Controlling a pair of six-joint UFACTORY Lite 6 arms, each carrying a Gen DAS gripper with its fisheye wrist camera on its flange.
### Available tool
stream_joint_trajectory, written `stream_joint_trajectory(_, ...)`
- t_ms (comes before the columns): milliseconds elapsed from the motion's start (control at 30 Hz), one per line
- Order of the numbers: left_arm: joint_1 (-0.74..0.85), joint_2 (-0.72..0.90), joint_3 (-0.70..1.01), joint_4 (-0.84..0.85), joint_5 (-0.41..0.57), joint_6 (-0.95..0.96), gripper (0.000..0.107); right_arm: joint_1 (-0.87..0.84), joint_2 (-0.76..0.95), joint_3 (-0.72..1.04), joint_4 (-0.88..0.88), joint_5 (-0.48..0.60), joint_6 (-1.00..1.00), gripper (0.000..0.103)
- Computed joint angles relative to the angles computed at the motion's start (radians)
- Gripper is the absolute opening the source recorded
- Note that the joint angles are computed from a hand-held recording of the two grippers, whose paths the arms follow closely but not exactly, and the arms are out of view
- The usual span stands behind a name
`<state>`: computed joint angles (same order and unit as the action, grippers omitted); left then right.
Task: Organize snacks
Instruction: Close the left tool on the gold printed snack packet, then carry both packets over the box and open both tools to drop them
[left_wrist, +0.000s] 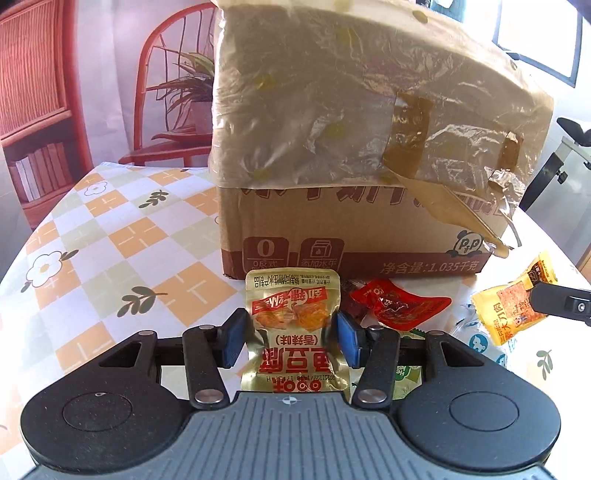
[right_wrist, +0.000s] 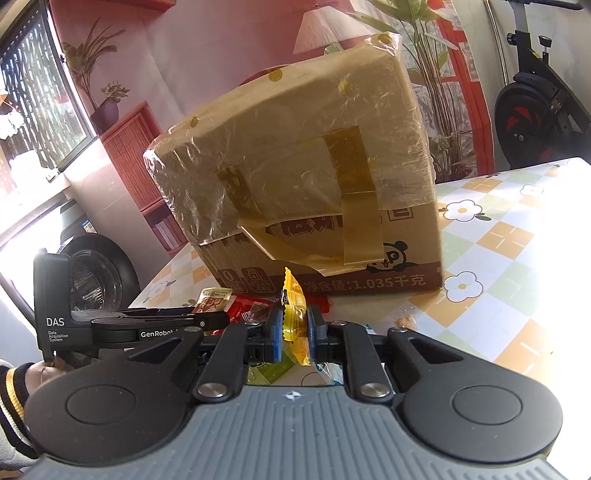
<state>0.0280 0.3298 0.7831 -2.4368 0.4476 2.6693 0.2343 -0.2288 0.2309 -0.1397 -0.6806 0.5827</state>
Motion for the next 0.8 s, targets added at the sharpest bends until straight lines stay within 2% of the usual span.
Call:
stream_joint_trajectory(200, 0.100, -0.173, -0.092, 0.143, 0.035, -0.142, 0.054, -0.003, -0.049, 0.006, -0.012, 0.027, -0.015, 0.014)
stream_joint_trajectory(433, 0.154, -0.352, -0.066, 0.320, 0.053, -0.342, 0.054, 0.008, -0.152, 0.043, -0.012, 0.089, -0.123, 0.014)
stream_joint_trajectory(600, 0.131, -0.413, 0.018, 0.372, 0.042, -0.440, 0.054, -0.027, -0.201, 0.100, -0.072, 0.100, -0.124, 0.014)
stream_joint_trajectory(667, 0.083, -0.410, 0.074, 0.327, 0.011, -0.423, 0.055, -0.062, -0.199, 0.146, -0.157, 0.098, -0.049, 0.014)
stream_joint_trajectory(800, 0.015, -0.341, 0.246, 0.343, -0.045, -0.473, 0.055, -0.122, -0.151, 0.278, -0.286, 0.086, 0.072, 0.014)
